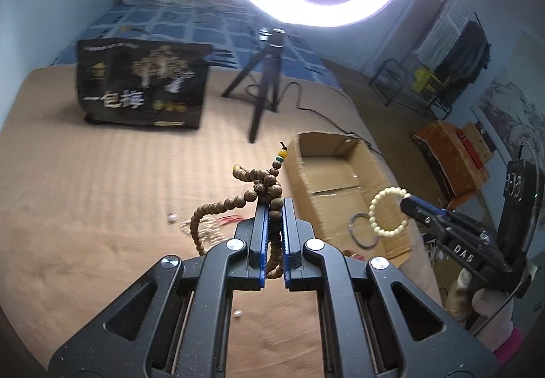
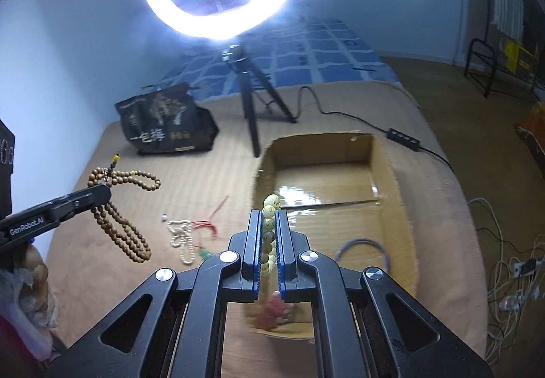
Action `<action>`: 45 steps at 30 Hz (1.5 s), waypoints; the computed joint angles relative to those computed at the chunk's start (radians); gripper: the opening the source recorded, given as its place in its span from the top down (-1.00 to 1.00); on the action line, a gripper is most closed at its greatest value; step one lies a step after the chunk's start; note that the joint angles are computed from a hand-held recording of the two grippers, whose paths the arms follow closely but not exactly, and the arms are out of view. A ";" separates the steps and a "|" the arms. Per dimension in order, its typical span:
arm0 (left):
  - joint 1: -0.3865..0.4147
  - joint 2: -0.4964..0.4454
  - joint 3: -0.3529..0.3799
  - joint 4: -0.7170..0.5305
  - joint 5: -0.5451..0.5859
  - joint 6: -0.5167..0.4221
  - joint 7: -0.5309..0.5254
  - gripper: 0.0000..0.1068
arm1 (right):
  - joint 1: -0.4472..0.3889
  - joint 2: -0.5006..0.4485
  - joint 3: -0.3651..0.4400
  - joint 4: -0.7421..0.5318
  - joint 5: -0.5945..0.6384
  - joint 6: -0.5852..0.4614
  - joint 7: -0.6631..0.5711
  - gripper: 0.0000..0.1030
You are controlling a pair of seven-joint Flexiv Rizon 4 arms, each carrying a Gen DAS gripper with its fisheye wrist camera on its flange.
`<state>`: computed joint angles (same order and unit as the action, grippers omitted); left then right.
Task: Organize jewelry
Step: 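Carry the necklace and bracelet into the box and open both tools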
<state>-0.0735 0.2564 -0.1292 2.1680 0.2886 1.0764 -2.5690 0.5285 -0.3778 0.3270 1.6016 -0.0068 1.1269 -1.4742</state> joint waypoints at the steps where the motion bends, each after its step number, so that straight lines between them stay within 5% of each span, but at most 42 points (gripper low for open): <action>1: 0.001 -0.015 -0.004 -0.011 -0.001 0.008 0.003 0.92 | -0.003 0.000 -0.005 0.002 -0.001 -0.001 0.002 0.88; 22: -0.165 -0.408 0.082 -0.346 -0.041 0.064 0.118 0.92 | -0.058 -0.027 -0.032 0.004 0.012 -0.079 -0.003 0.88; 39: -0.205 -0.471 0.131 -0.358 -0.130 0.047 0.200 0.91 | -0.059 -0.045 -0.044 -0.003 -0.002 -0.120 0.020 0.88; 40: -0.205 -0.468 0.132 -0.357 -0.128 0.047 0.201 0.91 | -0.058 -0.045 -0.046 -0.003 -0.005 -0.118 0.022 0.85; 44: -0.205 -0.458 0.133 -0.353 -0.130 0.036 0.205 0.76 | -0.042 -0.039 -0.065 0.014 -0.041 -0.096 0.057 0.10; 45: -0.207 -0.453 0.136 -0.353 -0.120 0.032 0.196 0.75 | -0.042 -0.037 -0.066 0.019 -0.047 -0.087 0.061 0.10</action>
